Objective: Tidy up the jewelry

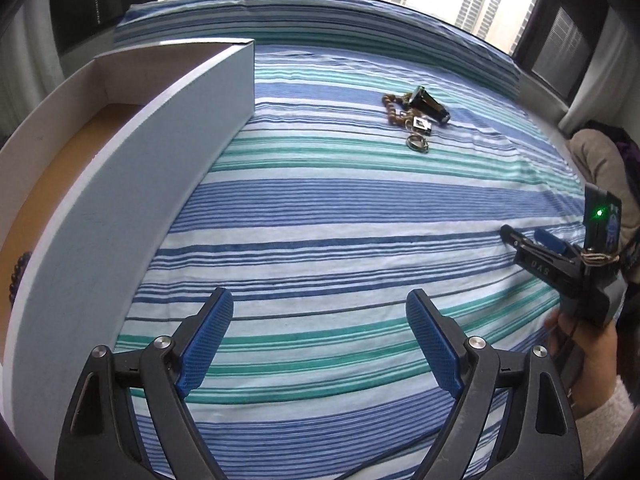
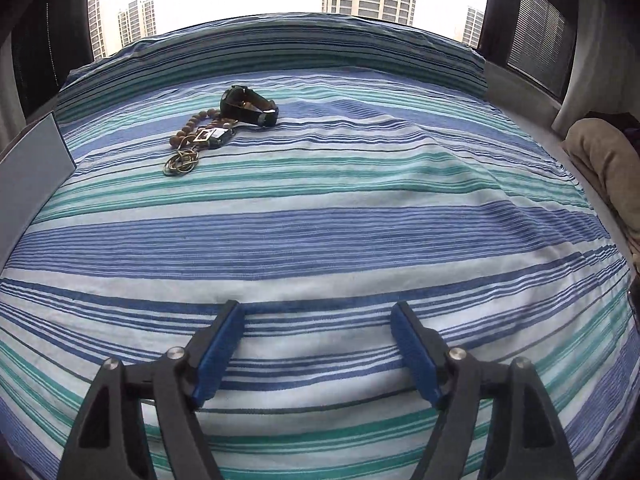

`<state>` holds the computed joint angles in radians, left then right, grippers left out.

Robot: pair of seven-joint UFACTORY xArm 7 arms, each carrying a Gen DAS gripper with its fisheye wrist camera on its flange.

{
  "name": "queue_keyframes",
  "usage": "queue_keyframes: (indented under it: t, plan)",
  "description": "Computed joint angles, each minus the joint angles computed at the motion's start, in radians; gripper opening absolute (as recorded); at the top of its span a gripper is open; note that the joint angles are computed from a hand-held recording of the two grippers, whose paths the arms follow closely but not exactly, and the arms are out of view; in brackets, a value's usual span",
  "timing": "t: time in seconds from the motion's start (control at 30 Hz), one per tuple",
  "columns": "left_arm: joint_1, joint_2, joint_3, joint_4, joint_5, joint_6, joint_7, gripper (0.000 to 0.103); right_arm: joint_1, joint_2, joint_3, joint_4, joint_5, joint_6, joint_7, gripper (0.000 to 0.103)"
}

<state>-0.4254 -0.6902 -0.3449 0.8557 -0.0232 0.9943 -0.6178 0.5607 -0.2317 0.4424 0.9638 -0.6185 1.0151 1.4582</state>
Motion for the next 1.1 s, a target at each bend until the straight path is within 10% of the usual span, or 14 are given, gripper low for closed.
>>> queue_keyframes:
  t: [0.13, 1.1]
  plan:
    - [0.022, 0.017, -0.015, -0.009, 0.021, -0.028, -0.033, 0.089, -0.016, -0.009, -0.02, -0.019, 0.021, -0.035, 0.006, 0.094]
    - [-0.003, 0.027, -0.018, 0.023, 0.04, 0.043, -0.05, 0.095, -0.02, -0.008, -0.009, -0.015, 0.024, -0.029, 0.009, 0.094]
